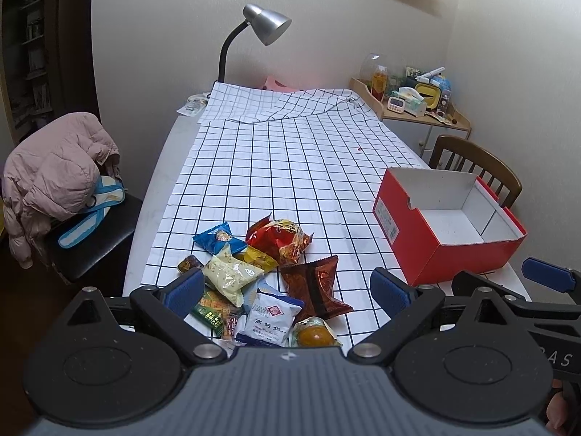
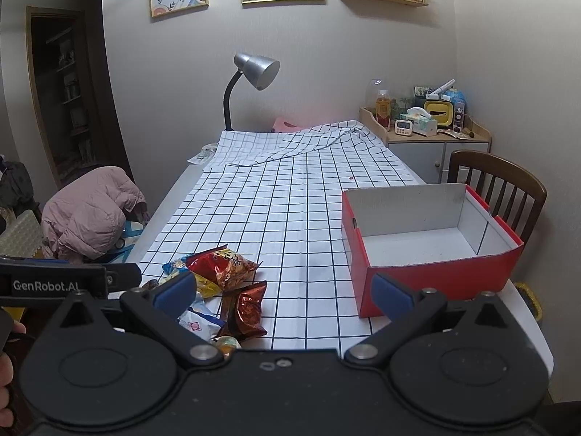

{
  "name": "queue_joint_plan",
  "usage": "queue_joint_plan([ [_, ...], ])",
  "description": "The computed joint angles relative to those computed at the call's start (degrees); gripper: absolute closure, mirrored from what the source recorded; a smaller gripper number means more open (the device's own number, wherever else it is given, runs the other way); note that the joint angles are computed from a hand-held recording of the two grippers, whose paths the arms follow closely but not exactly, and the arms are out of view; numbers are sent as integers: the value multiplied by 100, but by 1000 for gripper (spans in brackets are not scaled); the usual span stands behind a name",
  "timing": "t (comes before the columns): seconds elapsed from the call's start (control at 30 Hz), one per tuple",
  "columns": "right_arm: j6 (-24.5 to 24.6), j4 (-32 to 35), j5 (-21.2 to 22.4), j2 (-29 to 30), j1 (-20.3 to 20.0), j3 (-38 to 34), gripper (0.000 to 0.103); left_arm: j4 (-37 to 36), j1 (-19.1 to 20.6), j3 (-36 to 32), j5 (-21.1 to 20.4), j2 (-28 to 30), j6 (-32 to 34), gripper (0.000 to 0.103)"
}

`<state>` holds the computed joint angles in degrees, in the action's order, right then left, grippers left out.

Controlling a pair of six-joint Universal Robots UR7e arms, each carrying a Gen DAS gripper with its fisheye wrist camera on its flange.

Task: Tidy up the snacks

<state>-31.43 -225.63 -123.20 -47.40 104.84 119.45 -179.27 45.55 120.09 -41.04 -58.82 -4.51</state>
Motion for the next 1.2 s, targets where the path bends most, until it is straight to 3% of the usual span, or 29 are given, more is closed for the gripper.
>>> queue_joint_plan([
  [0.9, -163, -473, -148, 174, 150, 27, 0, -266, -102, 184, -15, -96, 123, 5],
  [1.2, -339, -592, 13, 239, 153, 23, 0, -248, -50, 192, -62, -144, 102, 5],
])
